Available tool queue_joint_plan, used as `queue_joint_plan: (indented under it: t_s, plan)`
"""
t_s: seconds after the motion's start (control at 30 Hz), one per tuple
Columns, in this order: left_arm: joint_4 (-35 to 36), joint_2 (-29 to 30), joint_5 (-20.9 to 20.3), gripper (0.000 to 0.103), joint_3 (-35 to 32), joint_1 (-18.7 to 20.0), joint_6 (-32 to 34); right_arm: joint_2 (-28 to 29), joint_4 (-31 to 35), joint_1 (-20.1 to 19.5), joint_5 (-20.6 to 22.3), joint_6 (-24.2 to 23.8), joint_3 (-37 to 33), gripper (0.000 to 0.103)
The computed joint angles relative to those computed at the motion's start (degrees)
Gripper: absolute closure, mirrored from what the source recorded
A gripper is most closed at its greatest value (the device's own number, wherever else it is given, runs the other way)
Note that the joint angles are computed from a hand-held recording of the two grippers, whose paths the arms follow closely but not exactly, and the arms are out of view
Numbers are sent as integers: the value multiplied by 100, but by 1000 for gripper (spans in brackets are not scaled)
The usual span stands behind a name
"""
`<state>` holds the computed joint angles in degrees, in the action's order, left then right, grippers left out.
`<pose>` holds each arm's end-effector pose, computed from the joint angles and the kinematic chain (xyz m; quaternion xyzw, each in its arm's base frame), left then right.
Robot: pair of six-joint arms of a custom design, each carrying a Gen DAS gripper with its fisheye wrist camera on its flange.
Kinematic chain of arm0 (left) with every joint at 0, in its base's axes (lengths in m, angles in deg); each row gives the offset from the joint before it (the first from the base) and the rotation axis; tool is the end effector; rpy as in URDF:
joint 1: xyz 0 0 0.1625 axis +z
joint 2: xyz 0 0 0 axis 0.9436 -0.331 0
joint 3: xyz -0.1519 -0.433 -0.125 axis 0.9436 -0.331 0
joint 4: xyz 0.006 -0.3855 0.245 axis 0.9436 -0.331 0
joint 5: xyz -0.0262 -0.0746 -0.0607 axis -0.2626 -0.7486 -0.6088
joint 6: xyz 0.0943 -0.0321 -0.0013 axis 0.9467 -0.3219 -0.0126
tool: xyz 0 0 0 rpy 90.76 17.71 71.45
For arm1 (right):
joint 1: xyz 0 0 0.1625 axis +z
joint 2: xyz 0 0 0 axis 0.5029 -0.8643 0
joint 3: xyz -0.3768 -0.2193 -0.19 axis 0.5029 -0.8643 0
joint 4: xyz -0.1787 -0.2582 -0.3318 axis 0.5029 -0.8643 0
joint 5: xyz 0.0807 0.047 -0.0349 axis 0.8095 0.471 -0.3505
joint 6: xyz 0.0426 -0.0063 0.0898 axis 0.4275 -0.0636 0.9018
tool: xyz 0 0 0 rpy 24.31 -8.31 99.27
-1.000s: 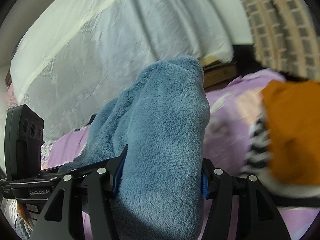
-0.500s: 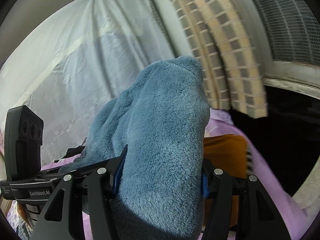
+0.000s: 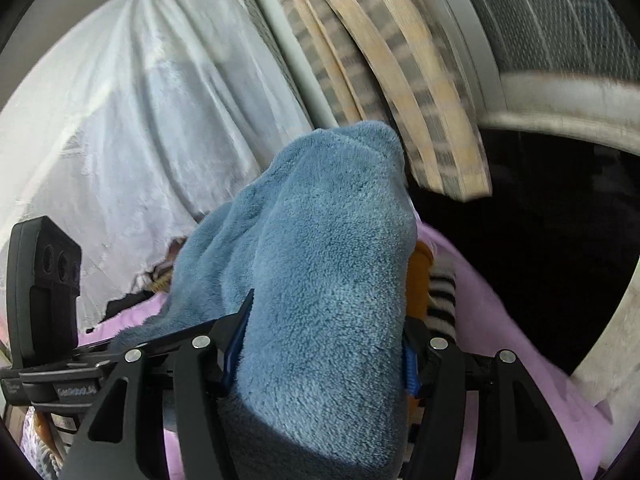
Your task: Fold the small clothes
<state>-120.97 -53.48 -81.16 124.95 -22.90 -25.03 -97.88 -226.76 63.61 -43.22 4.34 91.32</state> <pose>-0.4550 -0.7199 0.1159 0.4283 0.8950 -0.1194 0.0369 0.1243 -0.5544 0.3945 -0.0354 -0.7888 0.5684 0.2313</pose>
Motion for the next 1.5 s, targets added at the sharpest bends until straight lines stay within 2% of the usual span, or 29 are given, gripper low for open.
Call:
queue_joint_plan:
  t_s: [0.03,0.07,0.1,0.17,0.3,0.37,0.53,0.67,0.77,0.97,1.1,1.27,1.5]
  plan:
    - [-31,53,47,4,-14,22,-21,-14,4,-87,134,6,28,36]
    - [26,101,-97,4,-52,88,-28,-17,-17,-112,159,3,49,35]
    - [79,118,-229,4,-87,137,-66,-16,-60,-118,159,-9,68,35]
    - [94,80,-233,4,-59,135,-123,-5,-141,-80,97,-109,83,35]
    - [-245,-145,81,4,230,-9,-8,5,-398,77,-155,-324,71,29]
    - [-379,-252,202,4,319,-51,48,42,-535,229,-427,-513,29,29]
    - [-890,-409,817,4,594,-159,155,120,-568,534,-1005,-793,-41,25]
    - [-1253,-533,1240,4,844,-259,289,220,-814,772,-1498,-1083,-87,19]
    - [-1543,-637,1556,4,1015,-342,428,195,-893,938,-1741,-1198,-80,10]
    - [-1996,-900,1853,4,1347,-477,564,263,-1191,1313,-2223,-1642,-88,4]
    - [-2108,-1092,1951,4,1545,-542,585,160,-757,1510,-2463,-1409,-35,4]
    - [-2113,-1198,1997,4,1632,-602,644,-14,-25,1725,-2815,-855,0,4]
    - [-1987,-1304,1968,4,1688,-663,612,-52,6,1894,-2987,-854,12,4]
